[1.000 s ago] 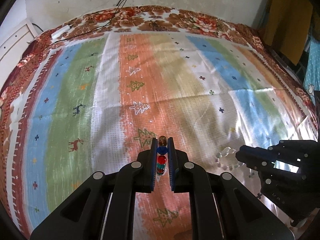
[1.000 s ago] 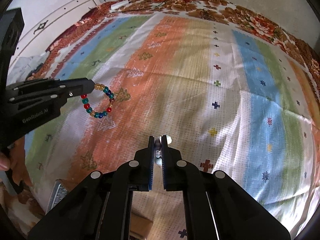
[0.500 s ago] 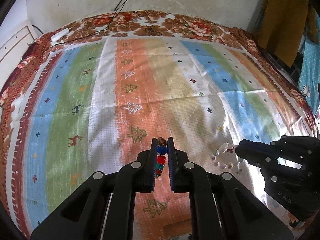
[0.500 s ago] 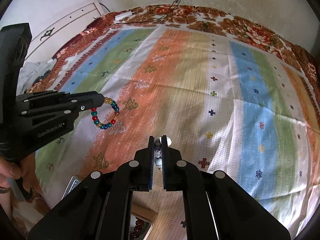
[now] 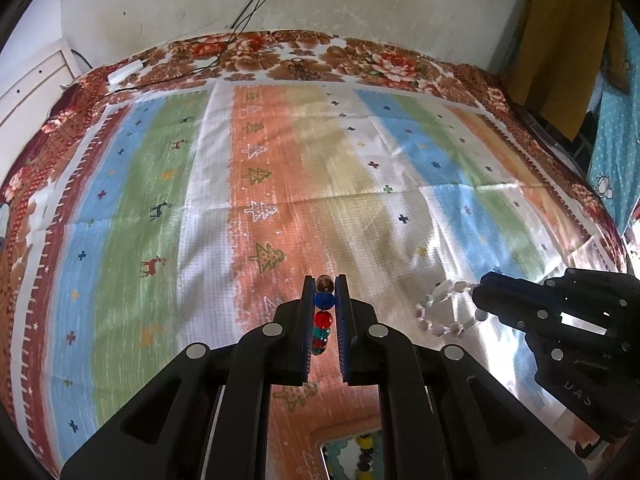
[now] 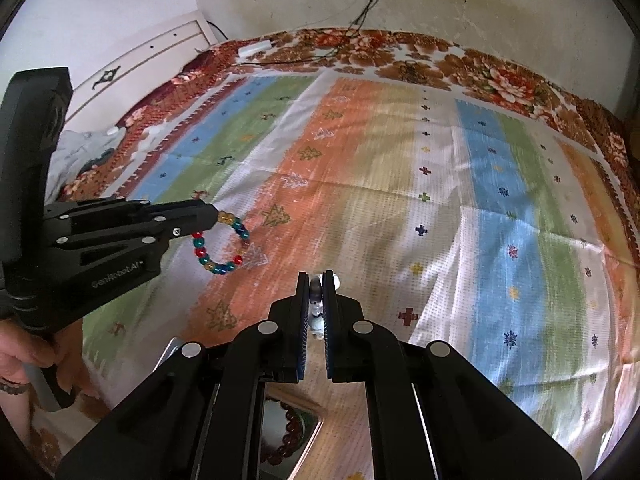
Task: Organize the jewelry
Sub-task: 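Carry the crystal bracelet in the left tool while the right tool carries the white stone bracelet to the tin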
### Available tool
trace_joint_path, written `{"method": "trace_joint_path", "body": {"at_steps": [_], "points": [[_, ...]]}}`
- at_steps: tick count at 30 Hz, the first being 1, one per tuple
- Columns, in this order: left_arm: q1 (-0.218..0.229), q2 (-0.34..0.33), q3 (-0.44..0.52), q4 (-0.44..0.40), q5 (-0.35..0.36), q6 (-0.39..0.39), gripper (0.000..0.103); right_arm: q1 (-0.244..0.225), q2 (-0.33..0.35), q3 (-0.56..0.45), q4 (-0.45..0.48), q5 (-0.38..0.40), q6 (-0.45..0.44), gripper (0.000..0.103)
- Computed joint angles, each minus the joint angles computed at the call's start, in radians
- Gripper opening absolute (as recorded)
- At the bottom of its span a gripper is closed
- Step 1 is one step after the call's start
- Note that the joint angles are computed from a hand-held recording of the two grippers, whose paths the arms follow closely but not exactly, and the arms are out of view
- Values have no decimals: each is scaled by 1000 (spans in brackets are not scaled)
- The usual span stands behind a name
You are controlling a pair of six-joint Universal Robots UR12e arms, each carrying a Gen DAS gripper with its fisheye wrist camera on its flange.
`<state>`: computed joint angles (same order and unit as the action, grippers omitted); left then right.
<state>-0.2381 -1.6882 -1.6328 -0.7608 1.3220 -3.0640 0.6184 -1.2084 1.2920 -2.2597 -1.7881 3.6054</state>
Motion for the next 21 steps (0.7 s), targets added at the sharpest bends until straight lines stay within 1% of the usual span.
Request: {"method": "trace_joint_path", "body": {"at_steps": [13,21], "points": [[3,52,-54,35,-22,2,9,28,-22,22,-22,-31,-14,7],[6,74,-77,50,-41,-5,9,38,-33,43,-32,-25,-3,7]]}}
